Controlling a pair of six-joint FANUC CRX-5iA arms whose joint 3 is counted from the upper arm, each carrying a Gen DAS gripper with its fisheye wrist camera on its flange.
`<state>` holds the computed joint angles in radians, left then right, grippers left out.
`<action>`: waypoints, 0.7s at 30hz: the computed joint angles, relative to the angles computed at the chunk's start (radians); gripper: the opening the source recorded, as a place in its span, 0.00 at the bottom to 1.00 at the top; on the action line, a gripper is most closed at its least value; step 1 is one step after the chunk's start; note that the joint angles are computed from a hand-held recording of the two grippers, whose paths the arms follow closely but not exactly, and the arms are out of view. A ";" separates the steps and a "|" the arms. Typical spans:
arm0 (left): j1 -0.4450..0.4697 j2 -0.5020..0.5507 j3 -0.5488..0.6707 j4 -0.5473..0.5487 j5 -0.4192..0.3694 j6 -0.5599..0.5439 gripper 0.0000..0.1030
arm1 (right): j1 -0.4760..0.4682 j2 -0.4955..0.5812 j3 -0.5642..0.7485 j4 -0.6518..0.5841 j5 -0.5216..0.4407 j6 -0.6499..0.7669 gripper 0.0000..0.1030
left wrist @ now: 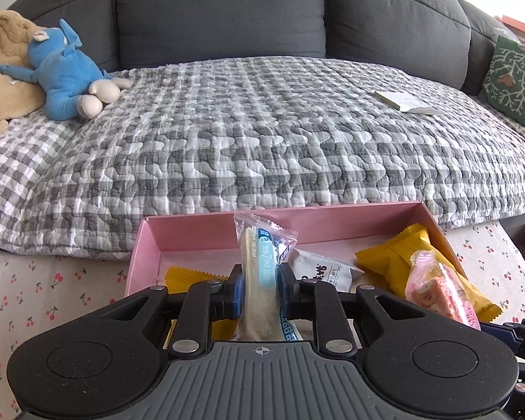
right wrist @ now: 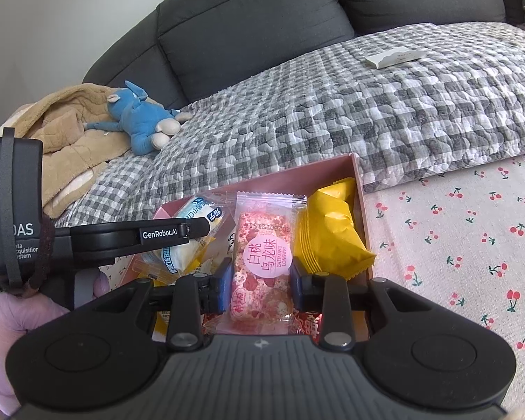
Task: Organize snacks
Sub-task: 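Carry both held snacks into the pink box and open both tools, then withdraw both tools from the box toward the remaining snacks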
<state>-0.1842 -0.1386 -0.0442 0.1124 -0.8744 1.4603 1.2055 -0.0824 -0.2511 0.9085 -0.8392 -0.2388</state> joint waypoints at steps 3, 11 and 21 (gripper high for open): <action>0.011 -0.016 -0.029 0.037 0.022 -0.028 0.29 | -0.003 -0.002 -0.010 0.021 0.003 -0.020 0.38; 0.019 -0.069 -0.068 0.060 0.043 -0.075 0.64 | 0.012 -0.013 -0.001 0.028 -0.027 -0.017 0.51; 0.059 -0.185 -0.153 0.121 0.014 -0.162 0.77 | 0.091 -0.015 0.048 0.019 -0.188 0.046 0.73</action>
<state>-0.1249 -0.3234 -0.1973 0.2338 -0.8606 1.2988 1.2966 -0.0978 -0.2034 0.9279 -1.0268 -0.1931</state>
